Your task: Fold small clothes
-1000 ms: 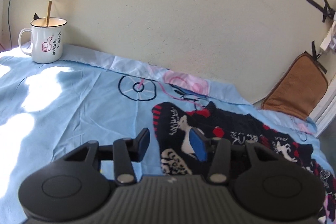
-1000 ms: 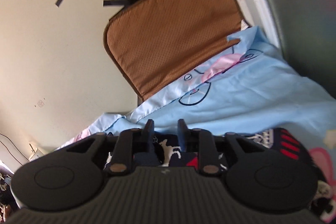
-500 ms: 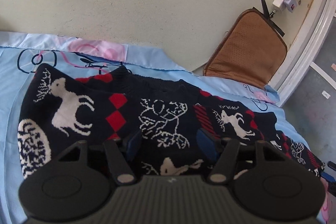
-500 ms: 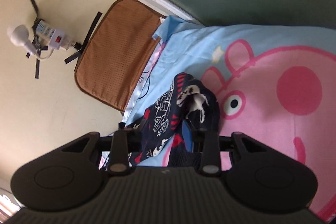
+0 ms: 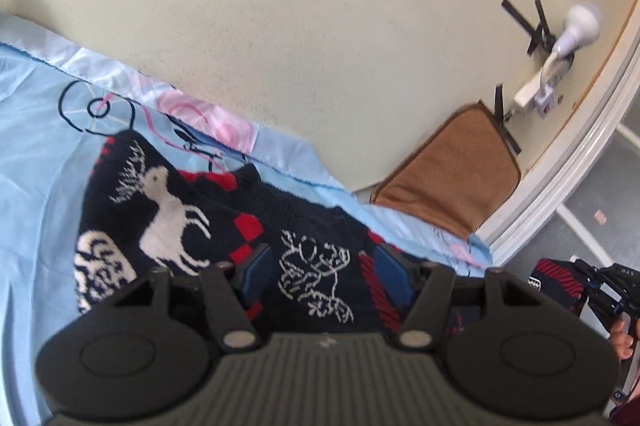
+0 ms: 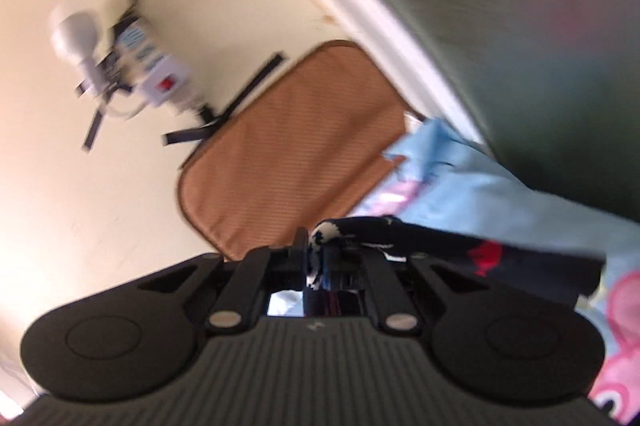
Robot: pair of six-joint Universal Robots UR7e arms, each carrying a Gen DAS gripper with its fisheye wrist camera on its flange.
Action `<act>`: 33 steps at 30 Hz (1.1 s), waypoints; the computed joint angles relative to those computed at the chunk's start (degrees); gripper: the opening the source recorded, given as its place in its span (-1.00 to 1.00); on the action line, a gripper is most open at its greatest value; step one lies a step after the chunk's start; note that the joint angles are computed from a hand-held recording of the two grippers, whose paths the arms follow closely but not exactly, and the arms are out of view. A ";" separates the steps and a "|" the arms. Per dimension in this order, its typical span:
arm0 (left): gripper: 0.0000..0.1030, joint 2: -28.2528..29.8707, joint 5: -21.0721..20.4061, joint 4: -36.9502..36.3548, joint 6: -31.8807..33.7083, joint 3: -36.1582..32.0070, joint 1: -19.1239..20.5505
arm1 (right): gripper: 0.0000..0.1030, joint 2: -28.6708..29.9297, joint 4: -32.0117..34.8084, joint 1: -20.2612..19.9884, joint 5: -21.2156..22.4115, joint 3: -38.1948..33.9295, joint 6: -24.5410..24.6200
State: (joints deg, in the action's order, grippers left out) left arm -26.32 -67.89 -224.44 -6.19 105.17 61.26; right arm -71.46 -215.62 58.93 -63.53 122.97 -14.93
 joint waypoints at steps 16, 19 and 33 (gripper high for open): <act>0.24 -5.95 -0.77 2.90 -5.51 2.12 3.38 | -0.61 18.52 37.35 19.80 -18.62 -6.55 -36.79; 0.24 -5.67 0.11 4.09 -4.23 1.82 2.88 | -0.21 11.48 35.77 15.32 -10.25 -3.07 -33.31; -0.19 0.08 12.50 11.99 13.23 -1.75 -3.78 | -0.70 11.35 19.80 7.14 -15.38 -2.86 -17.40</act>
